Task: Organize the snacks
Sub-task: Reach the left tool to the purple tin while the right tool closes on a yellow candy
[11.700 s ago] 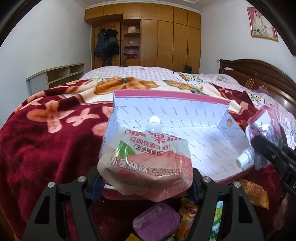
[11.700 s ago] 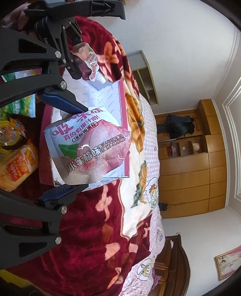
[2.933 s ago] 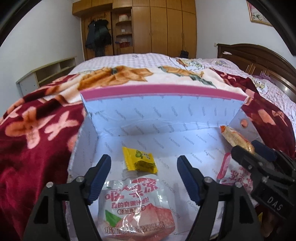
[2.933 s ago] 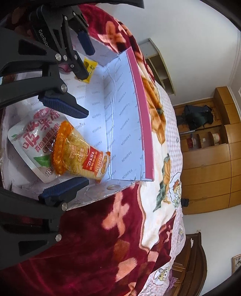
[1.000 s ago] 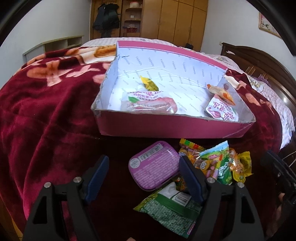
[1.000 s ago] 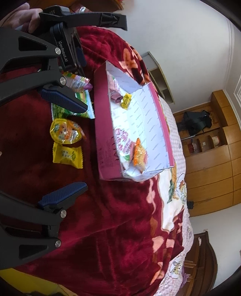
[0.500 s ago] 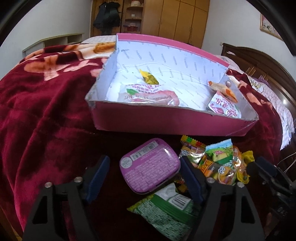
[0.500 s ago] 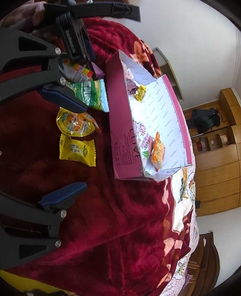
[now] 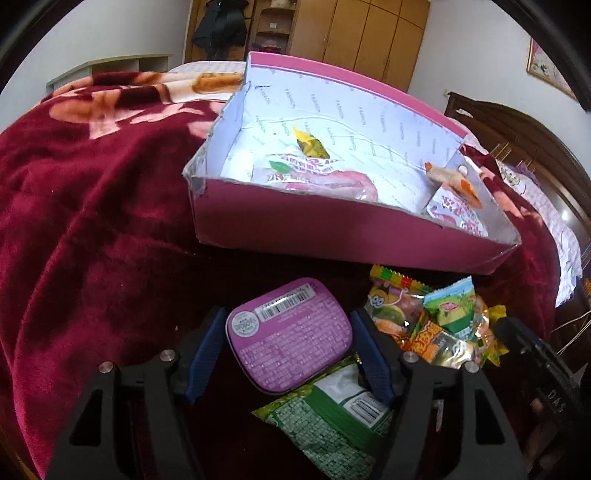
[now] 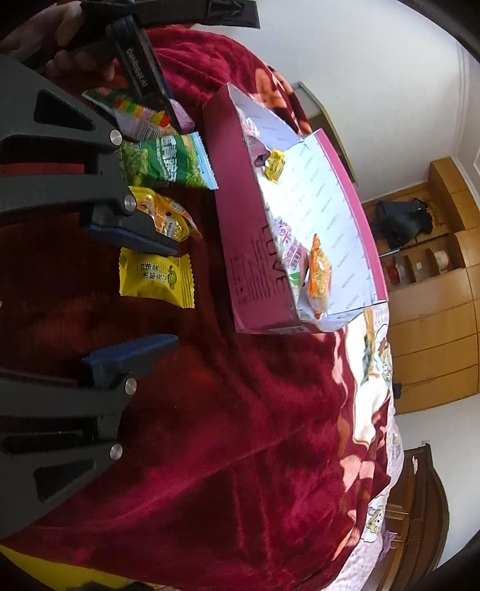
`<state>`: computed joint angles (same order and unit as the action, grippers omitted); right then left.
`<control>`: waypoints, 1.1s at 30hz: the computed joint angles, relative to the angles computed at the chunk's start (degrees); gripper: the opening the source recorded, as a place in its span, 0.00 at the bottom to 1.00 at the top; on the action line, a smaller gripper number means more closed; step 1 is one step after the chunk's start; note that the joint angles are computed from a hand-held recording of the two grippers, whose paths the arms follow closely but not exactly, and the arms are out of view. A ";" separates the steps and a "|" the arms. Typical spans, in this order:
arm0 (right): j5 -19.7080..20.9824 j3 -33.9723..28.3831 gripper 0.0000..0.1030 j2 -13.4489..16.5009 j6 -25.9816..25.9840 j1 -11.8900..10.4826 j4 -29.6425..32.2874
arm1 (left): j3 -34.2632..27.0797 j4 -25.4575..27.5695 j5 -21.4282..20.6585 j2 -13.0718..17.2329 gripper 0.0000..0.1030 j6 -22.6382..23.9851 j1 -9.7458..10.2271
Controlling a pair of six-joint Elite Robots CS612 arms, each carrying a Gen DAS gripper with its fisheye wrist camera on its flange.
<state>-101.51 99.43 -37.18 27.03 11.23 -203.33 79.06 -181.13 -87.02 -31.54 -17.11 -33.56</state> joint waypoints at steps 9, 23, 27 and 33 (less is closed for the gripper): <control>-2.17 -1.08 0.41 0.15 -1.47 0.55 2.76 | 0.45 -0.63 1.71 -0.13 0.71 0.72 -0.53; -2.35 -0.75 0.25 -0.28 -2.41 0.70 1.66 | 1.28 -1.13 0.12 -0.79 0.66 0.10 -0.21; -1.80 0.19 0.25 -0.52 -2.67 0.94 -1.12 | 2.72 -2.58 0.65 -1.59 0.66 -0.32 -0.38; -1.02 1.44 0.25 -0.93 -3.40 1.39 -4.35 | 6.34 -7.41 3.75 -3.33 0.66 -1.09 -0.99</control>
<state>-102.53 100.86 -38.12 23.63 12.62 -207.68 85.41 -188.54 -83.27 -34.87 -18.21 -34.55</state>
